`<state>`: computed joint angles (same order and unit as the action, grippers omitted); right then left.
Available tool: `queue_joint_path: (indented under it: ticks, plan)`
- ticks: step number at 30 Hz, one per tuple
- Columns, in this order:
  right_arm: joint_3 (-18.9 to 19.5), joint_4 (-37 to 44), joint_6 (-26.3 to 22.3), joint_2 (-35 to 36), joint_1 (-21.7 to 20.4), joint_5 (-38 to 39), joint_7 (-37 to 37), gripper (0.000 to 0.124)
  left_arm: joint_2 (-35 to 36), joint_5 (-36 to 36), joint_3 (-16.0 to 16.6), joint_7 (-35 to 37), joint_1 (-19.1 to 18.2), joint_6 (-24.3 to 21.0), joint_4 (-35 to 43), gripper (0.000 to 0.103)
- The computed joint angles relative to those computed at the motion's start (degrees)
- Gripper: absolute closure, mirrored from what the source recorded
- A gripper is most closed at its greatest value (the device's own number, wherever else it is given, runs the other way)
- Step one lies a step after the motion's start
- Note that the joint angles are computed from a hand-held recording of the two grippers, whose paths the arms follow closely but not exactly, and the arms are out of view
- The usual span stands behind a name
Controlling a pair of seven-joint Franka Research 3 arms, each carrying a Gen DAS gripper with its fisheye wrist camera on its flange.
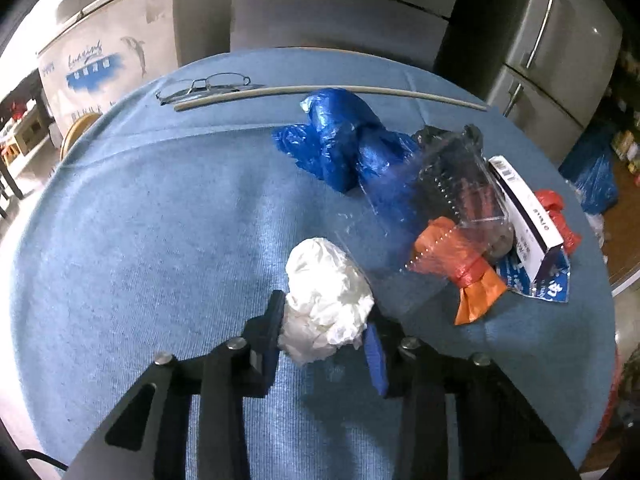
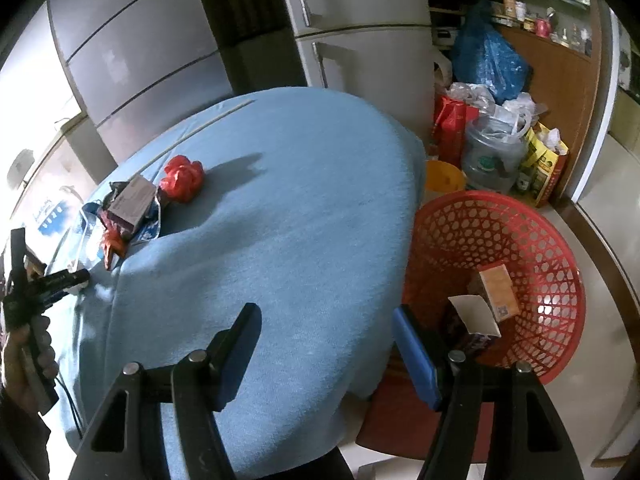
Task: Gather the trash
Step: 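Grasp the white tissue with the left tool while the right tool reaches the clear container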
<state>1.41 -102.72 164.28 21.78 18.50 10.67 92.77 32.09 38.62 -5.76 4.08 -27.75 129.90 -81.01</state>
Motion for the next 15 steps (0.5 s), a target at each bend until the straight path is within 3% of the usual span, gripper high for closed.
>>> queue_joint_path:
  ticks: [8, 15]
  plan:
    - [3.6, 5.3, -2.2, 2.6, 0.0, 2.1, -5.4, 0.052, -5.6, 2.7, -0.2, -6.5, -0.9, 1.2, -8.0, 0.07]
    - [11.3, 17.3, -11.6, 9.0, -1.0, 12.0, -15.9, 0.052, -10.2, 6.1, -2.2, -11.5, -0.9, 0.0, -13.9, 0.07]
